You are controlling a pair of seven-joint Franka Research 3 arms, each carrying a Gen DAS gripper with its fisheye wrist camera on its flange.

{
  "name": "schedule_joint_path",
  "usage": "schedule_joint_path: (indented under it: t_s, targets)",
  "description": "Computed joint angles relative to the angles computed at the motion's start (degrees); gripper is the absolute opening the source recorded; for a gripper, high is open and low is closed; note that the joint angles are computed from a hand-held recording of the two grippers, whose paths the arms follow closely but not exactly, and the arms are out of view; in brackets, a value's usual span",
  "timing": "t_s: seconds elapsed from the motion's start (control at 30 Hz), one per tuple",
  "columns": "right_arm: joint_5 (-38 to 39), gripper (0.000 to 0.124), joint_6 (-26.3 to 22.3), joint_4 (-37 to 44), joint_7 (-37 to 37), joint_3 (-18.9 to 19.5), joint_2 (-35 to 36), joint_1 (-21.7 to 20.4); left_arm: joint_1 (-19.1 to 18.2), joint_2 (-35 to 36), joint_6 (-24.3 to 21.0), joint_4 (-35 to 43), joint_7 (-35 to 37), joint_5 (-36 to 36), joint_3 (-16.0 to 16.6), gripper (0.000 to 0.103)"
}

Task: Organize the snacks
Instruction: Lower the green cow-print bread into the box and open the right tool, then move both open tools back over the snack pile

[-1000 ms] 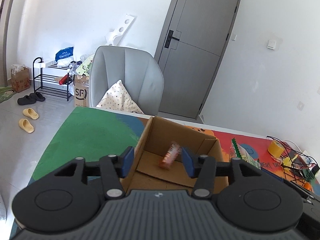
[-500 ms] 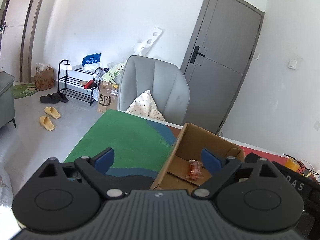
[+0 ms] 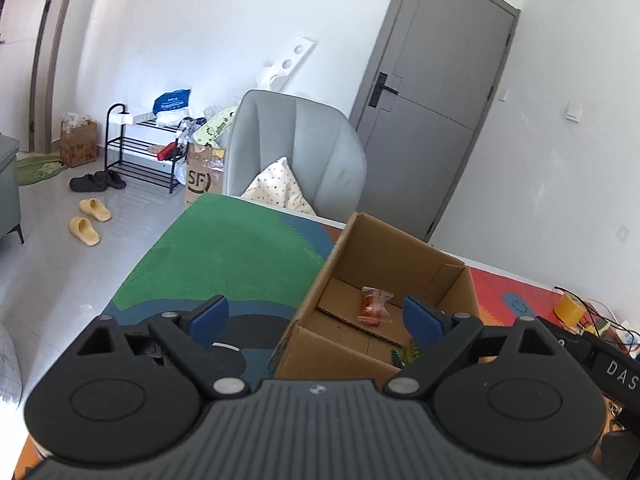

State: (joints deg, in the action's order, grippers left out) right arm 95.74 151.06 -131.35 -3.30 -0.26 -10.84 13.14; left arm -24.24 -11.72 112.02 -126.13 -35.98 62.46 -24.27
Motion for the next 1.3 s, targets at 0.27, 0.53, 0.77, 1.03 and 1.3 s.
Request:
schedule_joint_path:
  t_s: [0.27,0.53,0.77,1.03,1.3]
  targets:
    - [-0.8,0.102,-1.2,-0.7,0.3,-1.9,-0.7,-2.2,-1.5,4.3,0.8,5.4,6.4,0.4,0.4,0.093]
    - [-0.5,0.102,-2.3,-0.9,-0.3,-3.6,-0.6,-5.0,-3.3,8.7,3.7,9.7,8.6,4.1,1.1,0.093]
    - [-0.7,0.103,-3.3,-0.7,-0.4,-4.8,-0.2,-7.3,-5.2,12.2,5.5,13.5,11.1,4.8,2.3,0.093]
    - [-1.5,0.103,-3.6,0.9,0.1,-6.1,1.6,-10.1,-7.1,16.8,8.0,18.7,14.1,4.3,3.9,0.093]
    - [-2.7,0.103,-2.9,3.5,1.9,-6.6,5.1,-12.9,-8.6,21.5,13.2,23.5,17.6,3.6,6.2,0.094]
